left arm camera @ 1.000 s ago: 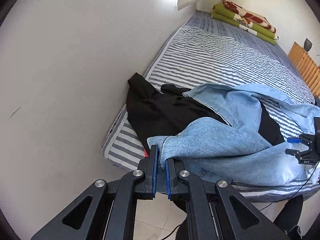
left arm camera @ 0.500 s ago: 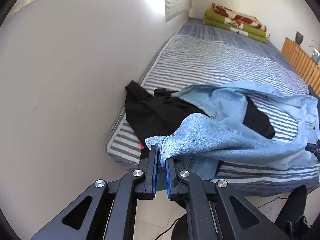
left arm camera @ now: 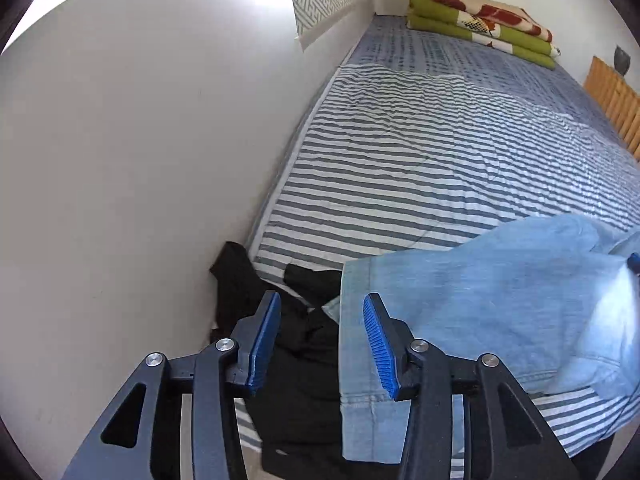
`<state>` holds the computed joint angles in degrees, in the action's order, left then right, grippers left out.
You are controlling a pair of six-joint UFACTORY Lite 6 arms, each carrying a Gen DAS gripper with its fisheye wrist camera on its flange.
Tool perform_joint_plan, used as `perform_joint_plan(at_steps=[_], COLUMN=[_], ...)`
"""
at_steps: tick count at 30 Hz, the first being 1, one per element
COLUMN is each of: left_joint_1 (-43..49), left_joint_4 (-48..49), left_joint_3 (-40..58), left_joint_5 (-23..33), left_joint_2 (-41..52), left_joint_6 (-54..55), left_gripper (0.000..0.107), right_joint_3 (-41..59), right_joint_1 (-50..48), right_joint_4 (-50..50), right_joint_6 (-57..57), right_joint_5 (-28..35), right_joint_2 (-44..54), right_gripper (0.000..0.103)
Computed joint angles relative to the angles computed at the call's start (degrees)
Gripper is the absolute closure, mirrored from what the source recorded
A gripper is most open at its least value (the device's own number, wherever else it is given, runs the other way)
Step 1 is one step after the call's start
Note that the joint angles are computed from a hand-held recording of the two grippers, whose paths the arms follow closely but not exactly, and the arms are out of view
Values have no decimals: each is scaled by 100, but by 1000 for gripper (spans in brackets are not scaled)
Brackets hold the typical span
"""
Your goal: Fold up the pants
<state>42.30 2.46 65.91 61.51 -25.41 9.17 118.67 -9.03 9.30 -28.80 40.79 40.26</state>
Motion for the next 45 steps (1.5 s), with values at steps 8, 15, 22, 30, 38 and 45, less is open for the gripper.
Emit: perform_joint_plan(at_steps=[8,15,22,30,38,45], left_joint_1=[3095,4001,3863,5294,6108,3014], left_joint_4=[-2240,-3074,-3217,-3446,-3873,-3799], left_joint_3=[-2157,-3320,-3140,-2010,-688,1739], left_joint_5=[487,889,1176,2187,2830,1938], left_joint_2=[-781,-1137,-1851,-1495,-699,333], left_joint_6=[3162,4115,3951,4962,5313,2502], left_gripper=[57,58,102,103,103,103], right_joint_3=[-1425,-4232,-5792,-6013,-4988,-3153], right_joint_1=[-1110,-2456,-2509,-1531,-2621,-2774], right_joint_4=[2238,2872,2557,2267,3076,3072], right_joint_6=[-2266,-4103,-4757,-4294,-4591,-3304], right_joint_5=[836,1525,991,-378,861,879], right_joint_2=[-1002,-2960,-3788,-3618,-3861,-3309], right_gripper=[65,58,56,86,101,101])
